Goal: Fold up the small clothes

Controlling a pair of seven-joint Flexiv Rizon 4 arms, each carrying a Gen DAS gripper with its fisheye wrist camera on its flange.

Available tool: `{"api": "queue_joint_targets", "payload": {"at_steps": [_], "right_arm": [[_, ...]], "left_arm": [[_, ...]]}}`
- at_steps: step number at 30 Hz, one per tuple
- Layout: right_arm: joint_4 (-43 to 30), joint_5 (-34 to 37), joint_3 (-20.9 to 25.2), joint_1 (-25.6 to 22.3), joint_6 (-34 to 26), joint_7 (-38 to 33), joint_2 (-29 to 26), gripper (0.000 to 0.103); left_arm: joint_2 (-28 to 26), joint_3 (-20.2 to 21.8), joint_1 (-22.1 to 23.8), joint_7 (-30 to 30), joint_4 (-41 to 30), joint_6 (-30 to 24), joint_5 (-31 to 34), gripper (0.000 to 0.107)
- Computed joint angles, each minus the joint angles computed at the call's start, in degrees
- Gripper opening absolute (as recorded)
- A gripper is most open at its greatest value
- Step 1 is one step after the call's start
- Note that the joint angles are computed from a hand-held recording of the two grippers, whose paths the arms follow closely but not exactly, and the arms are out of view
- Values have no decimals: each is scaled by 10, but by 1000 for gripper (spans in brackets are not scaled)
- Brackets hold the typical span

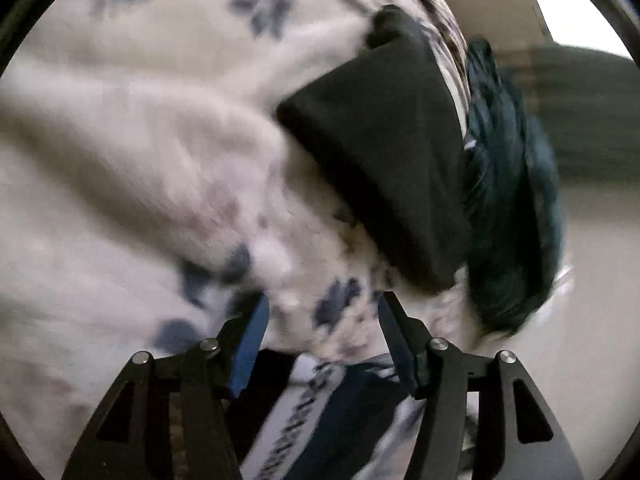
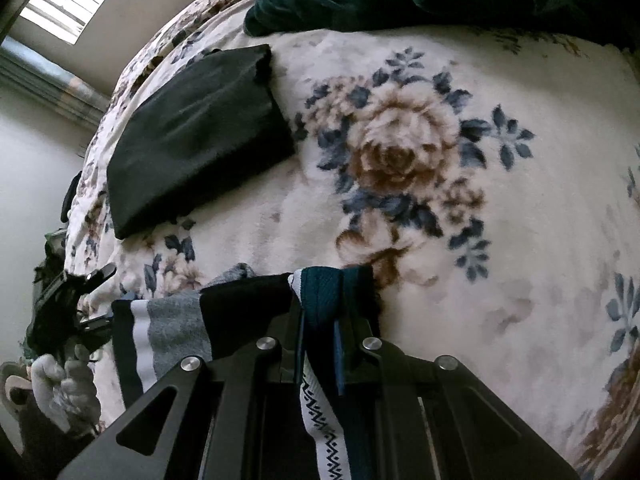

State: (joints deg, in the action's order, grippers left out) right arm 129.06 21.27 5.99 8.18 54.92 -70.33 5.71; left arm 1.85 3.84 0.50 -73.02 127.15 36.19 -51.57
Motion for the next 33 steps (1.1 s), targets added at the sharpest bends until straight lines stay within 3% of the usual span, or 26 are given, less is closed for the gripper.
{"api": "queue_joint_targets", "payload": {"at_steps": [2,5,6,8,9,10,11,12,13,19,23,26,28,29,30,31,33], "right_arm": [[-24,15,-9,2,-34,-24,-14,15],[-53,50,-19,-9,-81,-34,-31,36],[-52,58,-18,-13,-75,-33,-32,41],[-53,88,-19,-21,-68,-47,-33,42],[-53,95,-17,-23,-68,-53,-36,42],[-50,84,-13,-23,-65,-47,-39,42],[-48,73,-9,-22,-62,-41,-44,41],[-46,80,-6,-22,-56,-48,-47,16],[-43,88,-3,-21,-46,-56,-47,11],[-30,27,7,-15,22,-4,-34,10],[-59,-29,4,-6,15,16,-74,10],[-124,16,-3,-22,-112,-18,-121,13],[-134,46,-1,-40,-145,-29,-117,25],[-129,62,-1,-50,-153,-33,-100,29],[-116,70,-3,-58,-159,-30,-75,38],[-103,77,-4,-63,-162,-29,-54,40],[-68,99,-11,-72,-186,-23,3,40]], "left_arm": [[21,3,2,3,-7,-2,68,54],[34,4,-1,13,-11,-11,122,55],[34,2,-3,18,-11,-13,134,55],[29,-6,-11,17,-13,-2,166,54],[28,-10,-16,19,-10,14,177,51],[27,-16,-26,37,-2,44,170,30],[24,-19,-32,52,0,58,170,16],[20,-20,-33,50,-6,62,191,11],[20,-20,-35,49,-7,72,208,10],[10,-9,-31,19,1,94,193,9],[-20,-13,-22,-5,-9,77,184,9],[-5,-9,-17,-14,-14,48,189,13],[20,0,-10,-33,-17,25,215,30],[37,4,-7,-41,-13,19,230,34],[56,9,-6,-45,-5,16,235,46],[78,14,-5,-51,5,14,244,60],[132,20,4,-81,24,8,296,74]]}}
